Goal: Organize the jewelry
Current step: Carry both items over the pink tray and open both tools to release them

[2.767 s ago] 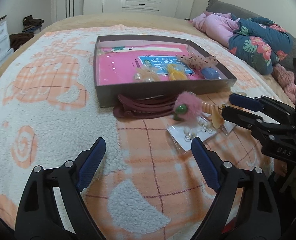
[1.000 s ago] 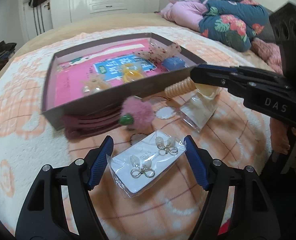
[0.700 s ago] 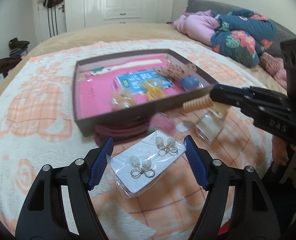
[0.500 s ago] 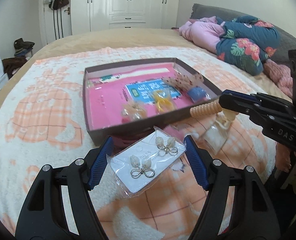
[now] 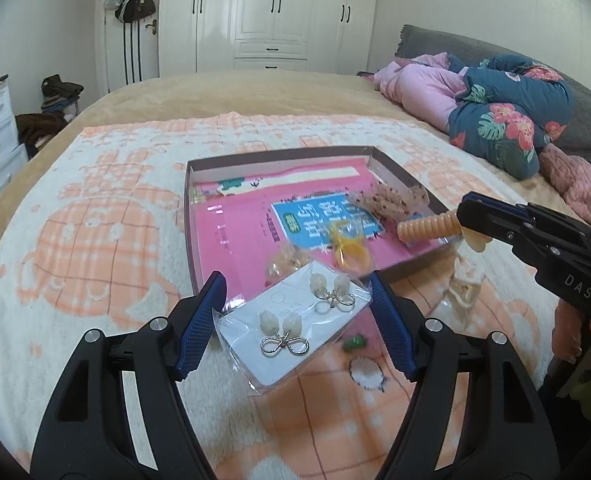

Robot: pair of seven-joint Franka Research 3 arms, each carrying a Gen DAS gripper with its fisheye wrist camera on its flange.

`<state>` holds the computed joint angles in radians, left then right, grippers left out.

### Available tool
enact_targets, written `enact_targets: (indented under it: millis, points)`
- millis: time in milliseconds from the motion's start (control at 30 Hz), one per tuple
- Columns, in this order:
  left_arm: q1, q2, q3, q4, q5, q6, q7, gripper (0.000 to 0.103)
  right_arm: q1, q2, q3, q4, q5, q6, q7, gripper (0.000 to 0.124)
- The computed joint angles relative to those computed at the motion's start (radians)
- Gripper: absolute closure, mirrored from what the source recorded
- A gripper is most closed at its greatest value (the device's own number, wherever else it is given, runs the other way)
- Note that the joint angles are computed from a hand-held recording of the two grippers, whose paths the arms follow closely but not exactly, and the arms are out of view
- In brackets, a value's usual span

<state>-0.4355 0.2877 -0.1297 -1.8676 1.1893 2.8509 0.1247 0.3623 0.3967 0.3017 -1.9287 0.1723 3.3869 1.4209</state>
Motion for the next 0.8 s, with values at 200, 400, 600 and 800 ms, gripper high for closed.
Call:
enact_targets:
  millis: [200, 400, 600, 800]
  points:
    - [-0.001, 0.031, 0.01, 0.053, -0.004, -0.001, 0.01, 0.04, 0.029, 0.01, -0.048, 0.026, 0.022, 0.001, -0.004, 0.107]
    - [-0.013, 0.08, 0.022, 0.121, -0.034, -0.014, 0.055, 0.04, 0.081, 0.024, -0.12, 0.061, 0.066, -0.008, -0.023, 0.107]
    - [-0.026, 0.126, 0.039, 0.179, -0.09, -0.029, 0.119, 0.04, 0.145, 0.049, -0.207, 0.108, 0.118, -0.025, -0.048, 0.107]
    - [-0.034, 0.172, 0.052, 0.238, -0.166, -0.06, 0.198, 0.04, 0.176, 0.087, -0.258, 0.167, 0.147, -0.054, -0.059, 0.107]
